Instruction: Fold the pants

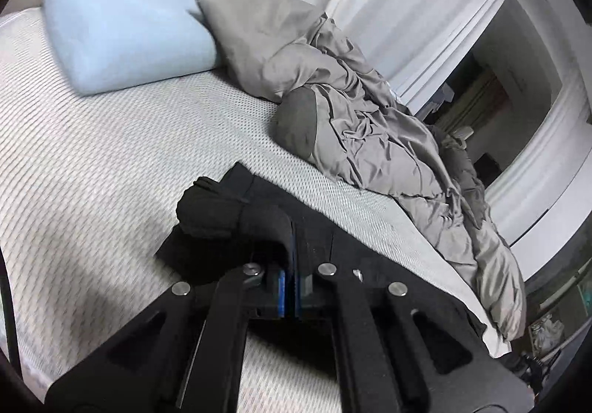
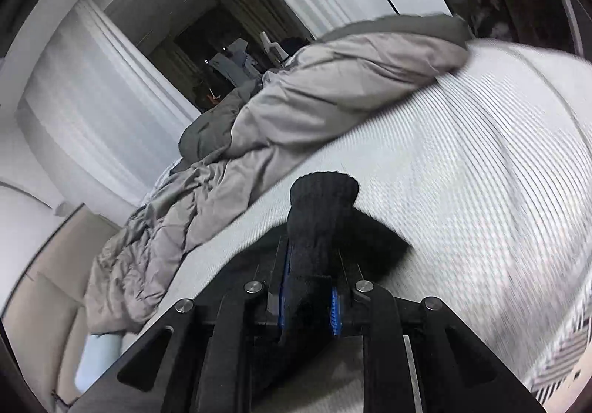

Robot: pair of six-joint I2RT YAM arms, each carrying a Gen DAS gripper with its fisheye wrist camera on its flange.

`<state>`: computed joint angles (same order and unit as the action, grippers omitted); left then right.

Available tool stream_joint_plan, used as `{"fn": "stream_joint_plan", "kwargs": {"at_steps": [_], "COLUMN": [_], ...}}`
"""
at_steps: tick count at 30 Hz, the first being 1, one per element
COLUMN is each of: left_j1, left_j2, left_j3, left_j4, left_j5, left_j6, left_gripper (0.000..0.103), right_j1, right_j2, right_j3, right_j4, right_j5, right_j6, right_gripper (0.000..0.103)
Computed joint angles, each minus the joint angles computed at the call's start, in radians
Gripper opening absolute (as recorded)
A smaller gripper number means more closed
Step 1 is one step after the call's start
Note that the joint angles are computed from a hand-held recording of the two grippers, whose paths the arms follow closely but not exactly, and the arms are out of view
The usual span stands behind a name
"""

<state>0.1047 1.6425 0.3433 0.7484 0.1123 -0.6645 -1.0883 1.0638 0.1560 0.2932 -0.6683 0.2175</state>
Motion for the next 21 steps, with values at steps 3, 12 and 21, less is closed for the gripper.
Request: {"fn": "stream_joint_plan", "kwargs": {"at_steps": [3,12,21], "left_j1": [-0.004,0.030,0.053], "left_j2": [0.178,0.696,0.592], "left_j3": [0.282,0.970,0.827], "left_j4": [-0.153,-0.545,-0.420], "left_j5": [0.001,0.041,0.015], "left_j6": [0.006,0.013,-0.003], "left_gripper": [0.000,0.035,0.077], "right_j1": [0.245,0.521,0.518], "right_j2": [0.244,0.936,0.846], "right_j3": [0.167,0.829,0.588], "right_j4": [0.125,0.022,0.217], "right_j5": [0.231,0.542,0.570], "right_j6": [0.110,0.170,0.126], "right_gripper": [0.016,0.047,0.078]}}
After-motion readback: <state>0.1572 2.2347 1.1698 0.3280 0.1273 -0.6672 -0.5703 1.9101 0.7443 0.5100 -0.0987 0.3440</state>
